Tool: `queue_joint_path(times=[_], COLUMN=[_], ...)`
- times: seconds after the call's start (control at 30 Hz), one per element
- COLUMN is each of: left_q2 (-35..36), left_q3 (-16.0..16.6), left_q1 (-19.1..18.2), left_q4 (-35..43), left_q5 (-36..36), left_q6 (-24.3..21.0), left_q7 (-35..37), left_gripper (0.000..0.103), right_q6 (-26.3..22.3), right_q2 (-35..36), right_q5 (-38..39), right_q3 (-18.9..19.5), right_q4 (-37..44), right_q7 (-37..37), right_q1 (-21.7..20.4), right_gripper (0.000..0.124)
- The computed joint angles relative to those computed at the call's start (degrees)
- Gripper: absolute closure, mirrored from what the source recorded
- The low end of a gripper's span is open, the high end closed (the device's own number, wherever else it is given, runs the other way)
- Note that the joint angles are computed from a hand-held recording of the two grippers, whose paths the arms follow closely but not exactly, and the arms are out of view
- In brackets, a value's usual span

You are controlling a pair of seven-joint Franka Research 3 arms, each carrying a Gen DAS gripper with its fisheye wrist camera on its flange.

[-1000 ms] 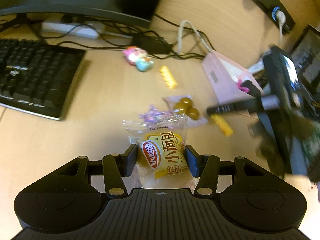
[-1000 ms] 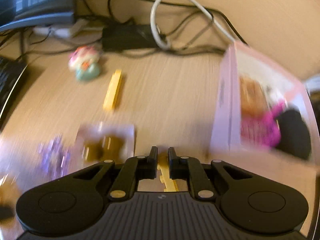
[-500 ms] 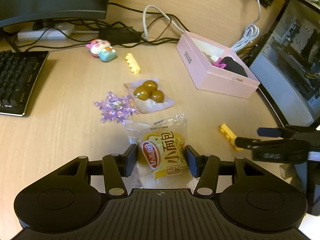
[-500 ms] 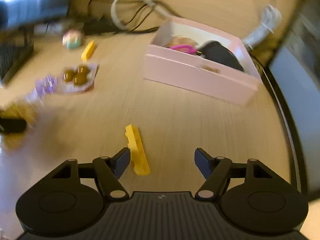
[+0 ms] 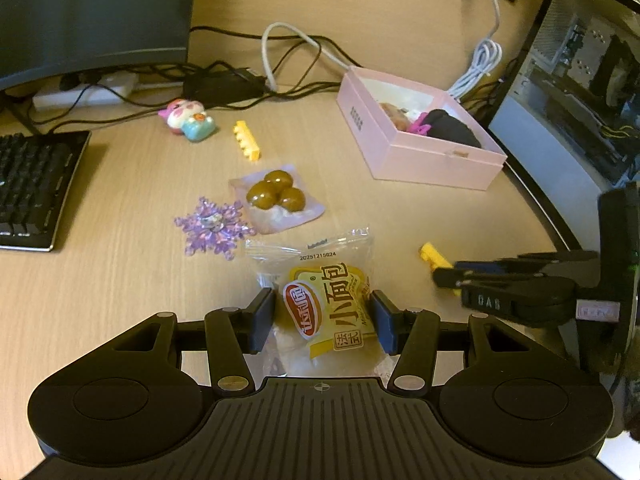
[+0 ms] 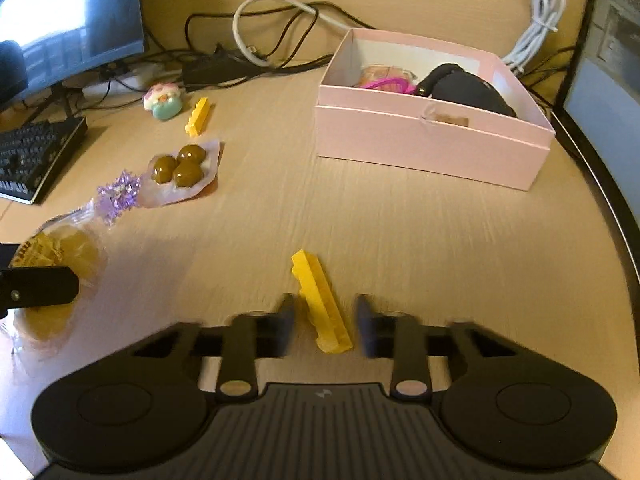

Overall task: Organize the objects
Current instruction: 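Grasp the yellow toy block with the right gripper while the left gripper carries the bun toward the pink box, then drop the bun into the pink box with the left gripper while the right gripper carries the block over it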

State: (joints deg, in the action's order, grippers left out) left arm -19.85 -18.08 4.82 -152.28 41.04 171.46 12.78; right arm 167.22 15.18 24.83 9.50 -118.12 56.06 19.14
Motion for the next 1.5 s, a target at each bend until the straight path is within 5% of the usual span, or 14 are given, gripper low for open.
queue_joint_path(times=[0.27,0.53,0.77,0.97,1.03,1.1,1.2,1.33,1.5], left_q2=[3.6,10.2,19.7,35.4,43.3,47.3,46.5,43.6,33.5], left_q3=[1.5,3.4,5.6,13.1,12.3,13.7,21.4,20.3,20.9], left_q1=[-3.4,-7.8,-8.5,-13.3,-11.3,-12.9,-18.6,-18.4,-19.8], left_q4=[3.0,11.8,29.0,50.1,57.4,61.7,59.9,56.2,43.1], left_q5=[-3.0,-6.3,4.2,19.4,14.2,10.9,15.9,13.7,22.6], left_q6=[-0.9,-4.4,-7.2,-7.7,-5.2,-10.0,-8.2,-10.8,-10.5], left_q7=[3.7,8.6,4.9,-4.4,3.6,4.6,-9.0,-6.7,-20.0], left_gripper=[0.047,0.047,0.047,0.046,0.045,0.049,0.048,0.048,0.048], right_q6=[-0.9,-7.7,-7.5,-8.6,-8.3,-9.2,-9.4,-9.4,-7.3], right_q2=[-4.8,-7.1,-5.0,-2.1,-1.9,-1.2,-0.2,3.0,11.6], right_q5=[5.6,17.6,24.8,25.2,27.3,26.7,27.7,26.5,23.0], right_q3=[1.7,-0.6,-2.4,-2.4,-1.7,-2.0,-1.6,-1.5,-0.6], right_q4=[-2.0,1.4,4.8,7.9,8.0,8.8,9.9,14.9,28.2], right_q7=[-10.2,-23.1,-28.8,-27.4,-29.4,-28.2,-30.0,-28.7,-24.7], right_q1=[-2.8,-5.8,-7.3,-8.4,-9.2,-9.3,-10.1,-10.4,-9.8], right_gripper=[0.112,0.112,0.112,0.112,0.112,0.112,0.112,0.112,0.112])
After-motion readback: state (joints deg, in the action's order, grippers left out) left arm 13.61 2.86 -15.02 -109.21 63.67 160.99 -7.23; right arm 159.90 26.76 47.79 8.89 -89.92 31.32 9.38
